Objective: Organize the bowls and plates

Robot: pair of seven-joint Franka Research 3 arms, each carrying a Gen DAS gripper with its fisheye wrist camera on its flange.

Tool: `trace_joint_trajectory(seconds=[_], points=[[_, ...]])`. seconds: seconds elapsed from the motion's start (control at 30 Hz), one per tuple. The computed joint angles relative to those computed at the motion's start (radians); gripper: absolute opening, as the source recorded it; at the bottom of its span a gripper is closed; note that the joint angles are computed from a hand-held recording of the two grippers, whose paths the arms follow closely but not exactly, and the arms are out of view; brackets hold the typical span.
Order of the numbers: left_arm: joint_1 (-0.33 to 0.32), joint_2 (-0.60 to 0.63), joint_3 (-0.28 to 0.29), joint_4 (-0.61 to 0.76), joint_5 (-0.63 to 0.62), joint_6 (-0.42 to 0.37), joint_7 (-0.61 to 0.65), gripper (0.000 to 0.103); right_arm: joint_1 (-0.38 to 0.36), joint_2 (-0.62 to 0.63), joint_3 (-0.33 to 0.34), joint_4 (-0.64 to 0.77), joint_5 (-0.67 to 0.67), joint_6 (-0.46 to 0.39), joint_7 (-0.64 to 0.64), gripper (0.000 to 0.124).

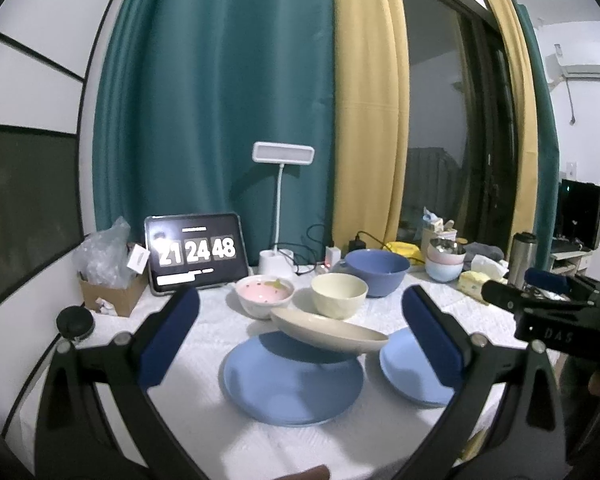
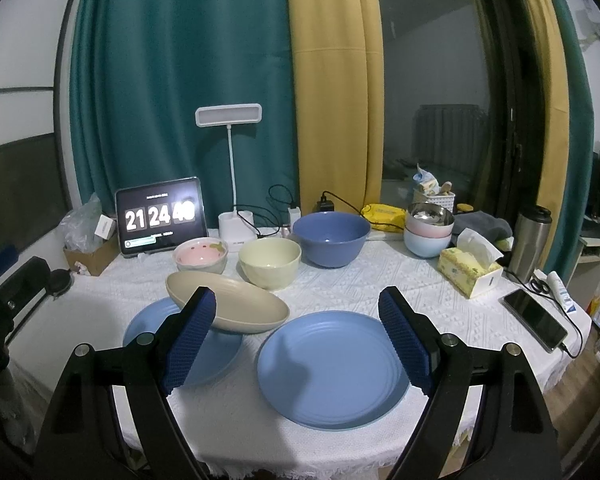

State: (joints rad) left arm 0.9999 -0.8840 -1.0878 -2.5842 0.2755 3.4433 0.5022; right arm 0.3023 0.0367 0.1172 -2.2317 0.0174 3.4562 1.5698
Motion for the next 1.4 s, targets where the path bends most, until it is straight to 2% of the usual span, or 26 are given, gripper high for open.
trace_joint_trajectory(seconds=[0.8,0.9,0.93,1.03,1.17,1.4], points=[[-0.003,0.008,-0.001,0.002,-0.013,0.011,0.019,0.102,0.002,0.004,0.0,0.002,0.01,0.0,-0.011,0.086],[-0.003,0.011,-0.003,0.004,-0.012,0.007,0.019,0.102,-0.028,-0.002,0.002,-0.012,-0.081,0.004,0.066,0.086],[0.001,0.014,-0.007,0.005,-0.011,0.008,0.019,0.102,-0.054,0.004,0.002,-0.004,-0.154,0.001,0.125,0.086],[0.021,0.033,-0.025,0.018,-0.006,0.009,0.021,0.102,-0.064,0.014,0.007,0.007,-0.189,-0.003,0.152,0.086],[0.059,0.055,-0.053,0.042,0.001,0.007,0.025,0.102,-0.047,0.044,0.007,0.042,-0.126,-0.031,0.09,0.086],[0.13,0.086,-0.101,0.082,0.011,0.006,0.025,0.102,-0.07,0.1,0.05,0.108,-0.044,-0.081,0.004,0.086]])
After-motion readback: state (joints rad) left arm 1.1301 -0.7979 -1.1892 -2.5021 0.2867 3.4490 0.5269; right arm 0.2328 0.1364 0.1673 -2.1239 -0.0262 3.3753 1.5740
